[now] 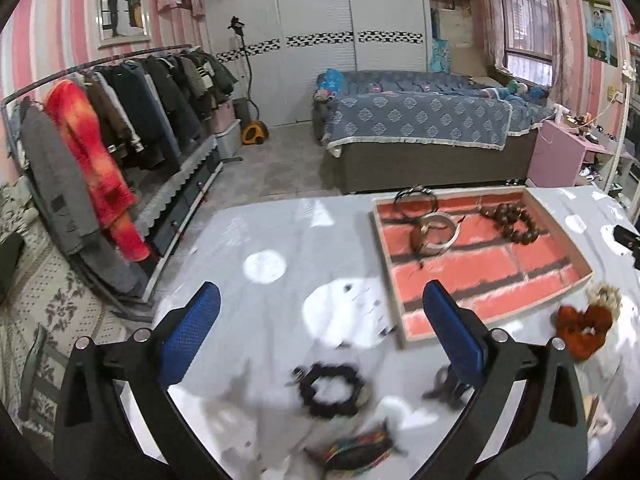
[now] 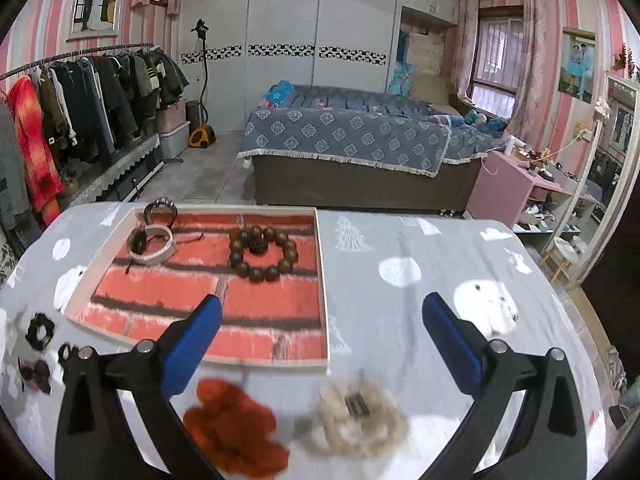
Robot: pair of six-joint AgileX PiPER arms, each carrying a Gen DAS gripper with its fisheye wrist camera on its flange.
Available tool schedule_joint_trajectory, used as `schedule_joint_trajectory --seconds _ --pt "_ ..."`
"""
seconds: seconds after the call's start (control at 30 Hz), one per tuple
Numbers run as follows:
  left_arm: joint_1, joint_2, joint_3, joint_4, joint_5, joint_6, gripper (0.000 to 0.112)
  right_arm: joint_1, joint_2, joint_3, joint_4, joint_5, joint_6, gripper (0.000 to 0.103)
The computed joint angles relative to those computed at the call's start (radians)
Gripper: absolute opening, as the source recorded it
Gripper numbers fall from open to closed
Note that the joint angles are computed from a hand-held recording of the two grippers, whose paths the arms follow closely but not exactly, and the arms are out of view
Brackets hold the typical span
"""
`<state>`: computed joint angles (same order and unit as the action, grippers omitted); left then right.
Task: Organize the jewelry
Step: 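Grasp the rainbow claw clip with the left tool while the right tool grasps the cream labeled hair clip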
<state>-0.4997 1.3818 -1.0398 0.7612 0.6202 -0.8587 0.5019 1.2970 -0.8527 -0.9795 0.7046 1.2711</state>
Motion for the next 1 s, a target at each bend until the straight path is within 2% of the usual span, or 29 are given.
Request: schedule_joint_trajectory --seconds 0.17,0.37,0.47,0.6,0.8,0.93,1.0 --pt "-0.001 -0.079 0.124 0.019 -0.01 -0.042 0.098 0.159 -0.081 0.093 -0.085 0.16 0.128 0.098" --pt "0.018 -0.156 0.261 0.016 -0.065 -0.066 0.098 0.315 -0.181 0.185 -0.089 0.306 0.237 0.098" --pt "0.007 -0.179 0.329 0.062 -0.092 -0.133 0.098 0.392 -0.202 0.225 -0.066 0.329 0.301 0.098" --pt "0.012 -0.17 0.391 0.093 -0.134 -0.195 0.098 0.517 -0.169 0.261 -0.069 0.404 0.416 0.098" --pt "0.016 -0.143 0.425 0.123 -0.175 -0.239 0.098 0.568 -0.124 0.295 -0.056 0.41 0.5 0.098" --pt "0.047 -0.125 0.449 0.058 -0.246 -0.191 0.098 0.584 -0.14 0.318 -0.048 0.395 0.546 0.098" --pt "0.024 -0.108 0.455 0.114 -0.229 -0.259 0.098 0.602 -0.143 0.322 -0.044 0.403 0.561 0.098"
